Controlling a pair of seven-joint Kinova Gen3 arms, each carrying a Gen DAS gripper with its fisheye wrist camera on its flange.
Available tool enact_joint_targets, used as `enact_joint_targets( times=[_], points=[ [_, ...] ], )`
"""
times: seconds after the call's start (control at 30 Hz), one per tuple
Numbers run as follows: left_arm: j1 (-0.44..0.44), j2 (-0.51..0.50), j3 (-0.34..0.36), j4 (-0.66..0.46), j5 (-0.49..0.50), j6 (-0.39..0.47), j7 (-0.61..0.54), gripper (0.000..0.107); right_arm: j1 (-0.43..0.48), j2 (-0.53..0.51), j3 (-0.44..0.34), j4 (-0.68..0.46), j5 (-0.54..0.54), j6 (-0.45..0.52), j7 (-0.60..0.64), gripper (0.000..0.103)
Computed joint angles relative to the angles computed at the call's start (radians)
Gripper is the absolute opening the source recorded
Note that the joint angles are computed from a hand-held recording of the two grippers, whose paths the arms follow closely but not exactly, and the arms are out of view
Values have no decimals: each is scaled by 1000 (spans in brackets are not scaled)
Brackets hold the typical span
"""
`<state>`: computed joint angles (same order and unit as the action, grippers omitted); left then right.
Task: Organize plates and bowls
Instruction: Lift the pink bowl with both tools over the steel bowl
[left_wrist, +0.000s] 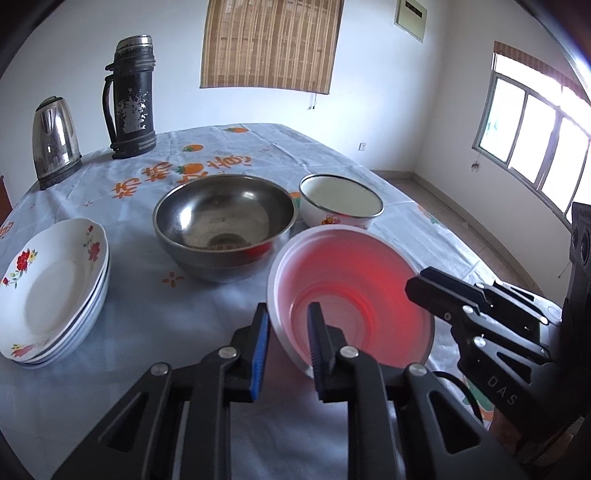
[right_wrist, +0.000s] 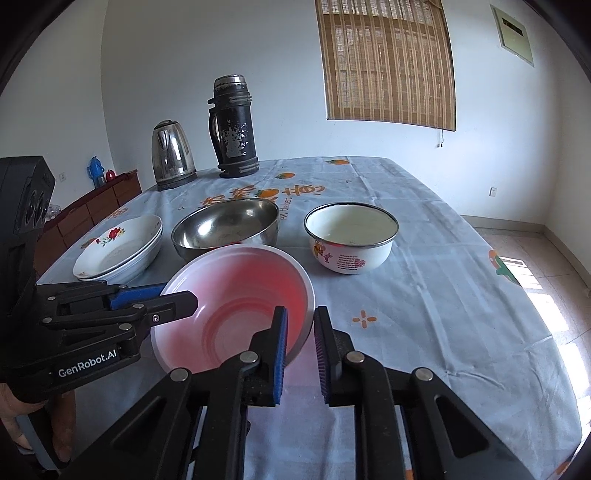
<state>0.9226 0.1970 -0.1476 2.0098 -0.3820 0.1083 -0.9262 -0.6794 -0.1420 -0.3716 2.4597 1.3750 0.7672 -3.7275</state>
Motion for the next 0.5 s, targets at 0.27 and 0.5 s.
enact_joint_targets(
  times=[0.27,0.5],
  points=[
    [87,-30,-81,-2,-94,8,100,18,-2,-28,-14,-10,-20,21,25,16],
    [21,-38,-14,-28,-173,39,166,18,10,-51,-19,-24,-15,20,50,16]
  ],
)
